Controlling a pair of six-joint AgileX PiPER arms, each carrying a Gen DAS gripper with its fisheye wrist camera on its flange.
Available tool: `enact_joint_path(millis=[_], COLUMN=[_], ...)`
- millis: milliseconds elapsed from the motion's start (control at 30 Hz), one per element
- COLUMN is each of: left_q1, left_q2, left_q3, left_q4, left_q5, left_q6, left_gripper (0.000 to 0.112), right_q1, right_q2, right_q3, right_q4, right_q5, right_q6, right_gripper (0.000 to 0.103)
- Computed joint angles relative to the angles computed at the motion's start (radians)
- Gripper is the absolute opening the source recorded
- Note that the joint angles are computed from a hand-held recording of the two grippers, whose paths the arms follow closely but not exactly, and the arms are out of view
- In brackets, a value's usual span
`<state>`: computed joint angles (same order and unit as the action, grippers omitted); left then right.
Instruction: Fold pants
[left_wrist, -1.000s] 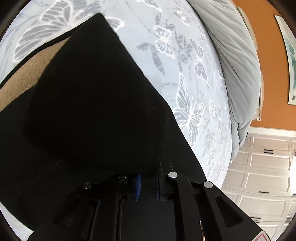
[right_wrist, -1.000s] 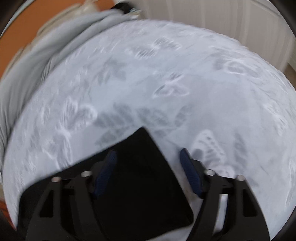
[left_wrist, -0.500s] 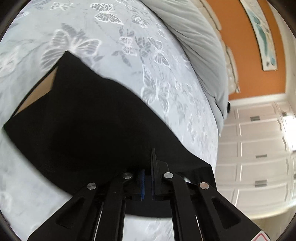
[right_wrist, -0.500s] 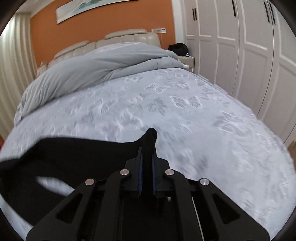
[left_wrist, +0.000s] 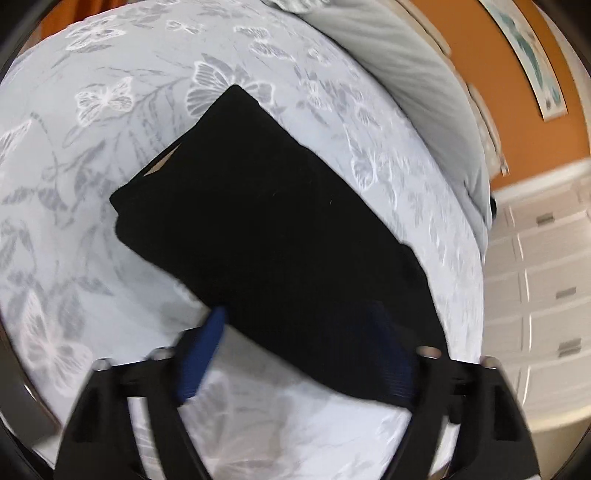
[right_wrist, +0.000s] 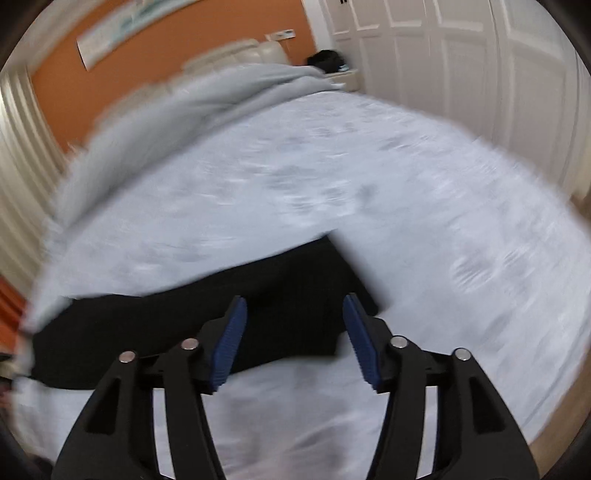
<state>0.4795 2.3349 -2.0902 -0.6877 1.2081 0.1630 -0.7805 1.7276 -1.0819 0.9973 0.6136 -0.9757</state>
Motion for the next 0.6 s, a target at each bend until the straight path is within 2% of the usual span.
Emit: enact_joint_path(millis=[33, 67, 133, 200, 233, 333, 400, 467, 500, 567, 600], left_q1=[-0.016, -0.026, -0.033, -0.041, -0.043, -0.064, -0.074, -0.073, -0.070, -0.067, -0.067], left_q2=[0.002, 0.024, 0.035, 0.039, 0.050, 0.041, 0.048, 0.067, 0.075, 0.078, 0.081], left_q3=[0.008, -0.020, -0.002, 0.042, 0.039, 0.103, 0.098, 0.059, 0.038, 0.026, 0.018], left_q4=[-0.006, -0.008, -0.028, -0.053, -0.064, -0.047, -0.031, -0.033, -0.031, -0.020, -0.013], left_q5=[-0.025, -0.010, -0.015, -0.034, -0.038, -0.115, -0.129, -0.103, -0.089, -0.086, -0.083], left_q6=[-0.019, -0.055, -0.088, -0.141, -0.163, -0.193, -0.172, -0.163, -0.152, -0.134, -0.129], left_gripper=[0.080, 0.080, 0.079, 0.075, 0.066, 0.050, 0.049, 0.049, 0.049, 0.049, 0.049], right_q1=[-0.005, 0.003, 0.041, 0.094, 0.103, 0.119, 0.136, 0.161, 0.169, 0.176, 0.166], right_q2=[-0.001, 0.013, 0.060, 0.125, 0.149, 0.262, 0.321, 0.385, 0.388, 0.294, 0.206], right_q3=[0.007, 0.000, -0.031, -0.077, -0.100, -0.222, -0.292, -0.353, -0.353, -0.296, -0.271], right_q4=[0.034, 0.031, 0.019, -0.002, -0.004, -0.014, -0.062, -0.073, -0.041, 0.095, 0.171], right_q5=[0.095, 0.149, 0.191, 0.141, 0.137, 0.136, 0.090, 0.053, 0.031, -0.012, 0.016], right_q6=[0.017, 0.047, 0.109, 0.193, 0.220, 0.373, 0.481, 0.510, 0.464, 0.278, 0.178], right_gripper=[0.061, 0.061, 0.061, 0.061, 0.061, 0.061, 0.059, 0.003, 0.003, 0.003, 0.003])
